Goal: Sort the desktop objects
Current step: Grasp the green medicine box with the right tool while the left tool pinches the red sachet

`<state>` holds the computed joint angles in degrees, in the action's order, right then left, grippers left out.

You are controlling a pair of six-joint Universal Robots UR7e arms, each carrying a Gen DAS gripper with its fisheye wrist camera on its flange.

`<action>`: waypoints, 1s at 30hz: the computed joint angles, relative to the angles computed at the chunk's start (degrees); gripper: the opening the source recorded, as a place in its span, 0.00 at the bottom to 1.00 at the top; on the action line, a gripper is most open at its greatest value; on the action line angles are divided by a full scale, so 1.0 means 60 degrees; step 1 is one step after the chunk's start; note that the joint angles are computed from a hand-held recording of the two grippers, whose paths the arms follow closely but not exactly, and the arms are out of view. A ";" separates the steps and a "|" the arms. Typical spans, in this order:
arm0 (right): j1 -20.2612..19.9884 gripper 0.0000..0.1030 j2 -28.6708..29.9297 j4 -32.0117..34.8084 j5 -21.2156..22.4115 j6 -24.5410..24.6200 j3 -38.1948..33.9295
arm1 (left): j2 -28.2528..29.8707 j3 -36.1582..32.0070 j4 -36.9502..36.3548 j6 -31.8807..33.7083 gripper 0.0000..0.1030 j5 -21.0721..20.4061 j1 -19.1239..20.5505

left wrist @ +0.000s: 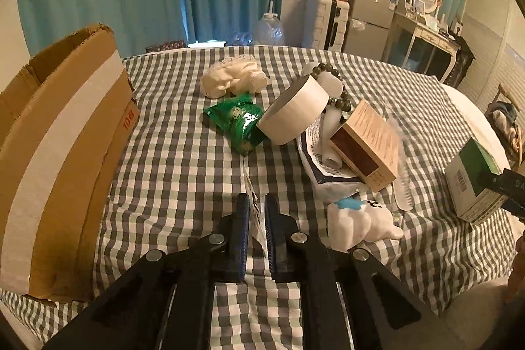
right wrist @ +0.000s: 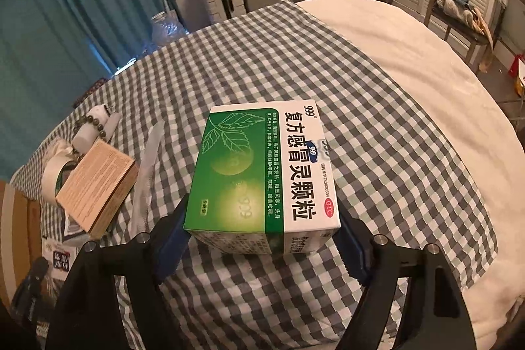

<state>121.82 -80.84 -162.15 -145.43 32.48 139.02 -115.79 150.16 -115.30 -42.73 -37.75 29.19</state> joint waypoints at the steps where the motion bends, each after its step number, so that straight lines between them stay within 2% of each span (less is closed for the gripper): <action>1: 0.0067 0.76 -0.0004 0.0015 -0.0031 -0.0006 0.0002 | -0.0070 0.0007 0.0058 -0.0038 0.09 -0.0057 -0.0016; 8: 0.0535 0.76 -0.0156 -0.0036 0.0041 -0.0115 -0.0041 | -0.0576 -0.0018 0.0757 -0.0437 0.06 -0.0348 -0.0334; 12: 0.0724 0.76 -0.0027 -0.0345 -0.0013 -0.0411 -0.0079 | -0.0385 -0.0025 0.0716 -0.0366 0.06 -0.0295 -0.0240; 16: 0.0542 0.76 -0.0015 -0.0475 0.0291 -0.0545 -0.0007 | 0.0139 0.0042 -0.0095 0.0038 0.07 -0.0524 0.0295; 22: 0.0265 0.76 -0.0088 -0.0725 0.0514 -0.0786 0.0122 | 0.1377 0.0074 -0.1287 0.0521 0.08 -0.0377 0.1054; 24: 0.0189 0.76 -0.0143 -0.0704 0.0587 -0.0766 0.0183 | 0.1489 0.0064 -0.1411 0.0540 0.05 -0.0344 0.1155; 30: 0.0161 0.76 -0.0168 -0.0689 0.0633 -0.0786 0.0173 | 0.0645 0.0196 -0.1170 0.0389 0.02 -0.0159 0.0668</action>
<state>122.78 -81.84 -166.28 -141.63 27.77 140.06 -111.93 151.33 -122.31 -40.40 -38.71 33.19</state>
